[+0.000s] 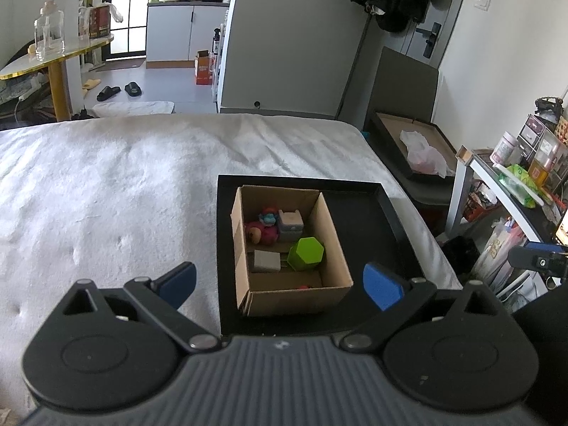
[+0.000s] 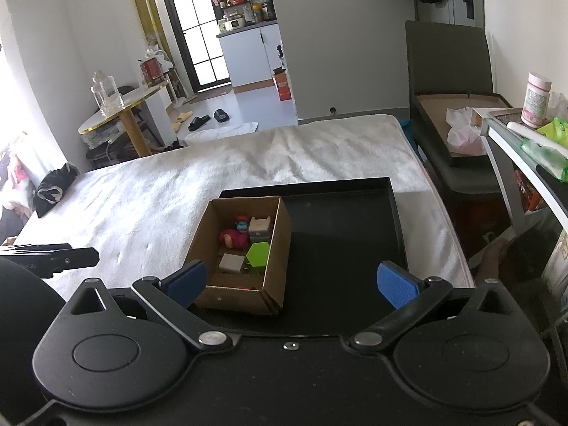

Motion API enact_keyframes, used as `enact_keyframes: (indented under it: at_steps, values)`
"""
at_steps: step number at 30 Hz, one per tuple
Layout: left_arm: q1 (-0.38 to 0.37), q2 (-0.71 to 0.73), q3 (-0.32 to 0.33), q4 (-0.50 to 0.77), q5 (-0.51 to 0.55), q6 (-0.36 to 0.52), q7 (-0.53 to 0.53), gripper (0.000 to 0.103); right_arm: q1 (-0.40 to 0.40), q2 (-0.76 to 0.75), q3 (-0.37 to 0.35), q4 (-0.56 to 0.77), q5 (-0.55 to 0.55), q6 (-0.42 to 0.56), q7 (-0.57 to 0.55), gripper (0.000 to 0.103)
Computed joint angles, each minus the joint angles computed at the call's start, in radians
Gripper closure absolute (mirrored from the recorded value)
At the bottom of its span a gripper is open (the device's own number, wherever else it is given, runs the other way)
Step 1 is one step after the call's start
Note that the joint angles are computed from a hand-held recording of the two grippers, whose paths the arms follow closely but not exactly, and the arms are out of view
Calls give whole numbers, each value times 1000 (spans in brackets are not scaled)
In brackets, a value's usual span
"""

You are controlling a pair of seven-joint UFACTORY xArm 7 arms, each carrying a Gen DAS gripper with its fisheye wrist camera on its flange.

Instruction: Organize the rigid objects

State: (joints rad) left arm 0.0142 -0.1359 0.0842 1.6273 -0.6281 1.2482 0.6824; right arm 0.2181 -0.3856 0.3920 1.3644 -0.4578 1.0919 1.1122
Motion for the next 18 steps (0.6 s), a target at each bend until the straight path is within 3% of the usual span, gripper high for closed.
enact_keyframes:
  at_steps: [18]
  values:
    - [-6,-10,-1,-14,9,-11,21,3,4,3,-3,0,1,0,1,0]
